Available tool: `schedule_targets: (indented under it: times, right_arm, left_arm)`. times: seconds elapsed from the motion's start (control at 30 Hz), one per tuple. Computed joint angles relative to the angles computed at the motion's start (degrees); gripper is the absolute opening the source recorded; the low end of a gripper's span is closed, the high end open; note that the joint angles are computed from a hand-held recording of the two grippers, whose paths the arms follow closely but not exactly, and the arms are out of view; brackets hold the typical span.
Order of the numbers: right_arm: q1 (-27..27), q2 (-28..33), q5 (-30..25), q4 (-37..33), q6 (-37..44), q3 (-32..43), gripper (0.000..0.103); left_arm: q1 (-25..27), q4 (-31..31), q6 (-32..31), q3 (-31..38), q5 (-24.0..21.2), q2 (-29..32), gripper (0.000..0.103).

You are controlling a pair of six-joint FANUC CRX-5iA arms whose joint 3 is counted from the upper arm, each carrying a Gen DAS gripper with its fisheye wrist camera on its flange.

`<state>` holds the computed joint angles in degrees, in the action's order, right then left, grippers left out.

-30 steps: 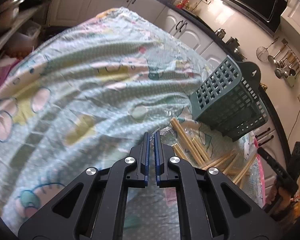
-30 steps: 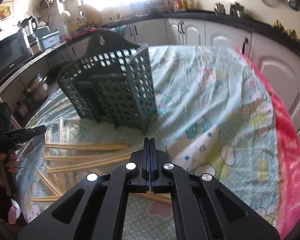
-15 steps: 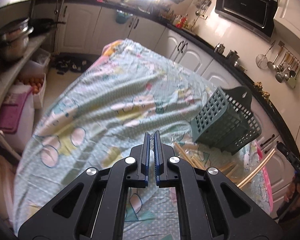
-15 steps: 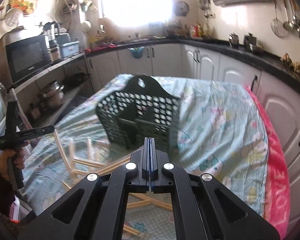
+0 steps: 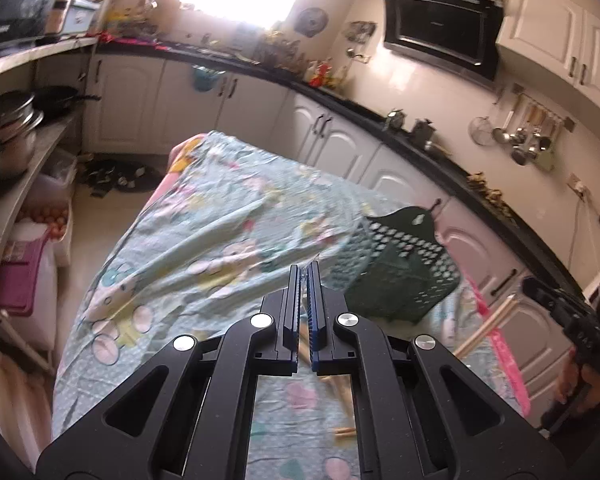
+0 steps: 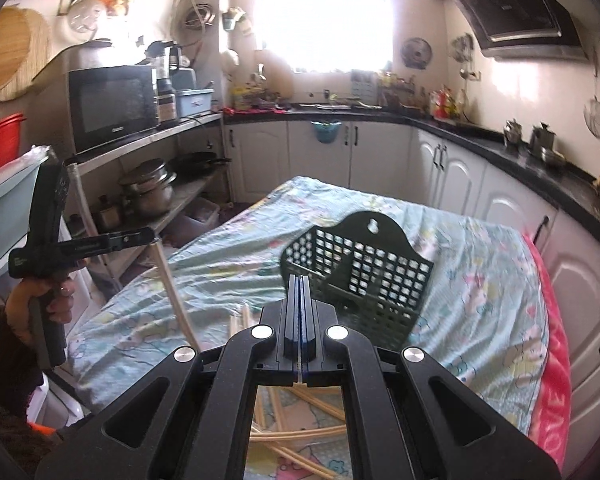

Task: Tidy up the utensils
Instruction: 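Lift the left tool's chopstick toward the green caddy while the right tool carries its chopstick there, then lower the left tool's chopstick into the caddy and open it while the right tool releases its chopstick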

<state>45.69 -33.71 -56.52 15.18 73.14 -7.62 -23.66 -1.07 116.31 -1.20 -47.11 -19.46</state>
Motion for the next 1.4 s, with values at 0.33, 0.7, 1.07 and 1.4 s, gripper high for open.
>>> schedule_targets:
  times: [0.33, 0.7, 1.07, 1.4]
  right_arm:
    - [4.62, -0.76, 0.60, 4.73, -2.61, 1.62, 0.001]
    - [3.72, 0.25, 3.01, 5.95, -2.51, 5.32, 0.001]
    - [1.45, 2.25, 5.72, 6.56, -1.32, 9.52, 0.001]
    - [-5.46, 6.73, 6.19, 2.84, 0.17, 15.73, 0.001]
  left_arm:
    - [-4.17, 1.87, -4.65, 5.65, 1.36, 2.52, 0.001]
    - [-7.43, 1.05, -6.25, 13.43, 2.23, 6.72, 0.001]
    - [-9.13, -0.61, -6.46, 23.02, 2.09, 11.70, 0.001]
    - [-8.56, -2.07, -6.85, 30.86, 1.42, 16.69, 0.001]
